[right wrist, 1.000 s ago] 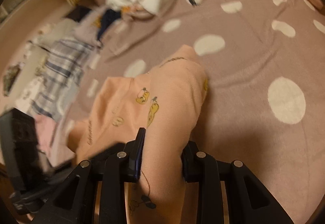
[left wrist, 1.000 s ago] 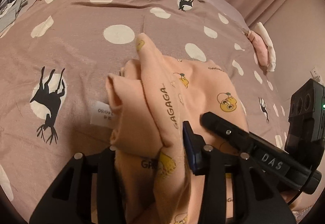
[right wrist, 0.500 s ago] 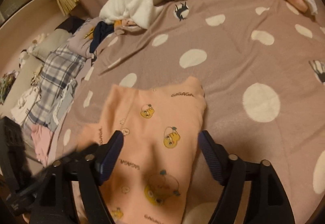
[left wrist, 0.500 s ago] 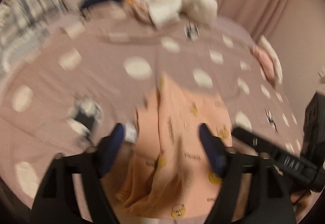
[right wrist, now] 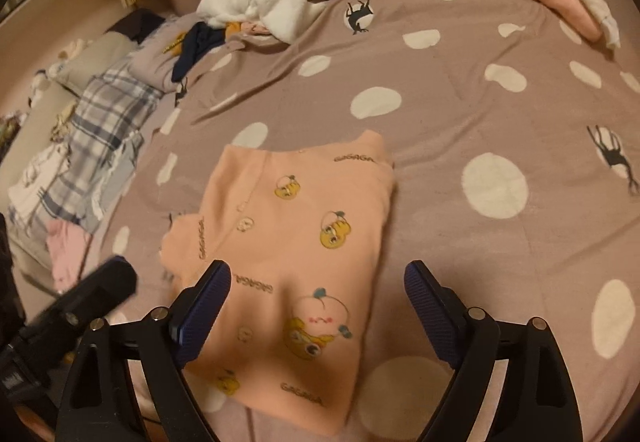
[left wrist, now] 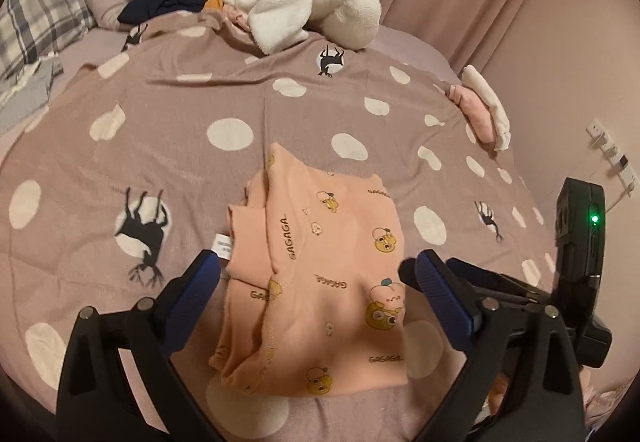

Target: Fold small clothes

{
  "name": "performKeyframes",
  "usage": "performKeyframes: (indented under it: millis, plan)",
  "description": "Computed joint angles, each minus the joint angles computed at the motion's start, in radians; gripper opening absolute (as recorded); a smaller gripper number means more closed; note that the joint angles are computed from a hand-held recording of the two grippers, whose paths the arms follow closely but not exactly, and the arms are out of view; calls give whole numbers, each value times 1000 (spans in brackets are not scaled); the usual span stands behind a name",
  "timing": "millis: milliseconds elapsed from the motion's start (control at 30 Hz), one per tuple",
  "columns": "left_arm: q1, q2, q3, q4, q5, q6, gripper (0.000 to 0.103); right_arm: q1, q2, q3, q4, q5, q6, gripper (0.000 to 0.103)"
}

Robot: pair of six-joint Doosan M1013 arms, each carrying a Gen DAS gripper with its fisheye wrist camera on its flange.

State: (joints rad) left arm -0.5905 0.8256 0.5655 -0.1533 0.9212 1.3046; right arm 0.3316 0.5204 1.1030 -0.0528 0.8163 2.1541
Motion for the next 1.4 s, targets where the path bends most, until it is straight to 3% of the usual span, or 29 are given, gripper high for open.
performKeyframes:
  millis: [133,300,400,467,533,600,700,900,1400]
  plan:
    - [-10,5,-19,76,41,-36,102,17,1,-10,-79,46,25,91]
    - [-13,31,-72,69,133,43,103,39,2,-19,-165,89,52,98]
    - [-19,13,-38,115,97,26,103,45,11,-33,-190,118,60,102]
    - [-11,16,-43,86,104,13,103,45,19,-46,-185,141,49,102]
    - [-4,40,-87,71,155,8,103,41,25,-53,-152,150,22,102]
    - [-13,53,-113,153,187,-33,103,39,33,-65,-126,169,0,102]
    - [-25,55,-116,235,186,-68,103,41,32,-62,-119,154,-3,102]
    - [1,84,-171,67,244,-29,103,43,32,-62,-103,144,-8,102]
    - [-11,107,-214,148,290,-54,103,43,31,-62,-119,145,17,102]
